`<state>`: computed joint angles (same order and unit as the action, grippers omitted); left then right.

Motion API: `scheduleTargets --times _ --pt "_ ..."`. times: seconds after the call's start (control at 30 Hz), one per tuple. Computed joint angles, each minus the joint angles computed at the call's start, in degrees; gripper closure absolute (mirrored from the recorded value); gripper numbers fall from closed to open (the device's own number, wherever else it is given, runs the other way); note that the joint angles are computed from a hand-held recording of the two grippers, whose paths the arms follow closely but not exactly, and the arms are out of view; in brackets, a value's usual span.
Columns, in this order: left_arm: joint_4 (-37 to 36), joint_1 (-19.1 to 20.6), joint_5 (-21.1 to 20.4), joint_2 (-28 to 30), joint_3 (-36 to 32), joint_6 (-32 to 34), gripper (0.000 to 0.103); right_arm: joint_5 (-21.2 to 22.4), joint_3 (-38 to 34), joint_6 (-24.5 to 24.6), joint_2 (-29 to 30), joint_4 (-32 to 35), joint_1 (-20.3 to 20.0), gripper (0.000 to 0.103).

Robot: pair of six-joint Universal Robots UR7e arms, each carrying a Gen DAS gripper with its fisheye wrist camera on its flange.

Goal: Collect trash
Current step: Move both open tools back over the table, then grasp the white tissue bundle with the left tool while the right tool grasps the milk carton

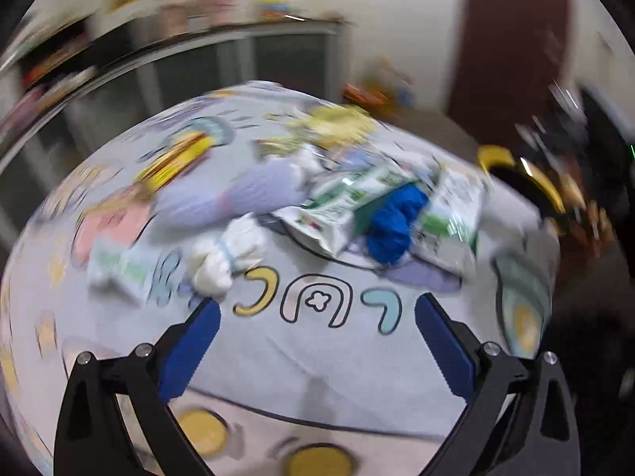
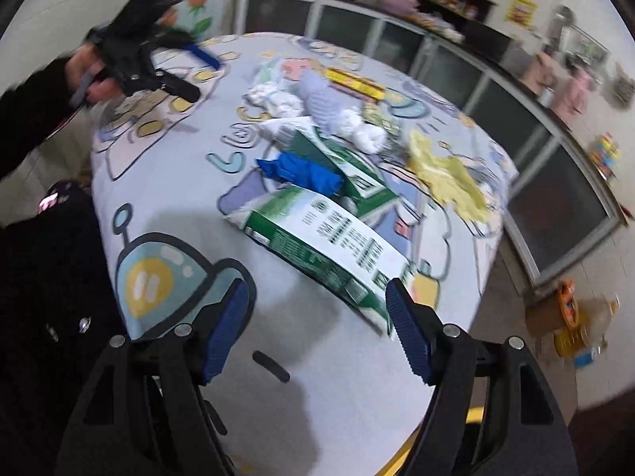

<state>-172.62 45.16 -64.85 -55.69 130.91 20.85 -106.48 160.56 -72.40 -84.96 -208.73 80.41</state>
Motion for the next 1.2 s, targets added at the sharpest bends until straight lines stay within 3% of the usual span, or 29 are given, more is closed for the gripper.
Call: scheduleTargets --times 0.17,0.3,0.53,0.63,0.8,0.97,1.03,1.2 --pt "16.7 0.6 -0.1 1.2 -8.4 11.8 0.008 -6.3 -7.1 -0.4 -1.4 17.7 5.6 0.031" --pt "30.1 2.4 -2.7 2.7 -15.5 14.5 0.008 -12.1 -13.2 0.3 0.2 29.9 8.5 0.030" --pt "40.3 4.5 -0.8 5.8 -22.8 16.7 0.008 -21.1 -22.4 4.4 4.9 47.9 10.8 0.021" --pt "42.8 5.3 0.4 7.5 -25.7 17.2 0.008 -24.3 -24.4 5.3 7.4 50.3 11.0 0.021" --pt "46.3 6.5 3.0 10.7 -30.2 16.4 0.008 -25.4 -26.7 6.3 10.0 53.7 10.4 0.021" --pt "50.7 7.8 0.7 13.7 -34.8 15.7 0.008 -25.3 -28.1 6.5 11.4 54.6 10.2 0.019" --pt "52.1 8.1 1.0 15.0 -35.7 15.9 0.008 -25.0 -29.4 8.3 11.7 56.8 9.9 0.020" --pt "53.4 8.8 1.8 17.6 -37.3 15.5 0.008 -26.2 -30.1 7.4 13.5 56.3 9.6 0.020"
